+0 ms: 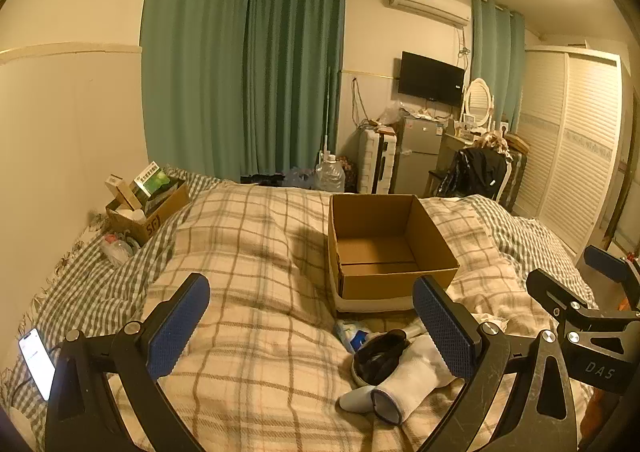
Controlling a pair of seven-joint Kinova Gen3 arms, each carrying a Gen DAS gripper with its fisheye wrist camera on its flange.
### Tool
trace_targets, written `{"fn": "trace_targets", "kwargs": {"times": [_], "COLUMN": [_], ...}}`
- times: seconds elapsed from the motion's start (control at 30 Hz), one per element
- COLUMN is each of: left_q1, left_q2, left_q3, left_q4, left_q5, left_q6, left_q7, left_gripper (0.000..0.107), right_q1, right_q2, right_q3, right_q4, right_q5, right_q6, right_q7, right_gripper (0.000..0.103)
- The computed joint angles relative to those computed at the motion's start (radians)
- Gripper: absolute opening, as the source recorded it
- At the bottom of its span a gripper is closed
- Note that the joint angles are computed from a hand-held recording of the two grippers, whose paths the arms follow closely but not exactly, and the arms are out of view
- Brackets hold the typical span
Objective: Organize objects
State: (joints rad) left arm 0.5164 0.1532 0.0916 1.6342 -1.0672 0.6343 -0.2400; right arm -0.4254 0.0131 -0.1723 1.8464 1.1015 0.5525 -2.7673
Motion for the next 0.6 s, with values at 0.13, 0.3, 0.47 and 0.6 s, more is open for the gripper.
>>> {"fn": "trace_targets", "kwargs": {"times": [0.13, 0.3, 0.47, 0.6], "left_q1": [0.001, -0.001, -0.004, -0.002], "left_q2": [0.001, -0.001, 0.000, 0.001], "left_q3": [-0.001, -0.001, -0.001, 0.000], "left_q4": [0.001, 0.005, 0.003, -0.002], "left_q5": [-0.006, -0.010, -0.004, -0.002], "left_q6": [0.002, -0.004, -0.006, -0.001], "left_q7": [0.012, 0.017, 0.008, 0.004], "left_gripper": [0.103, 0.103, 0.103, 0.103], "right_q1": [-0.001, -0.001, -0.003, -0.004], "right_q2": [0.003, 0.005, 0.005, 0.004], "right_q3": [0.000, 0.002, 0.003, 0.003], "right_q4": [-0.003, -0.004, -0.007, -0.010], "right_q5": [-0.006, -0.011, -0.012, -0.018], "right_q6": [0.003, 0.002, -0.001, 0.000], "right_q7": [0.008, 0.015, 0.022, 0.036], "right_gripper": [0.103, 0.103, 0.103, 0.103]}}
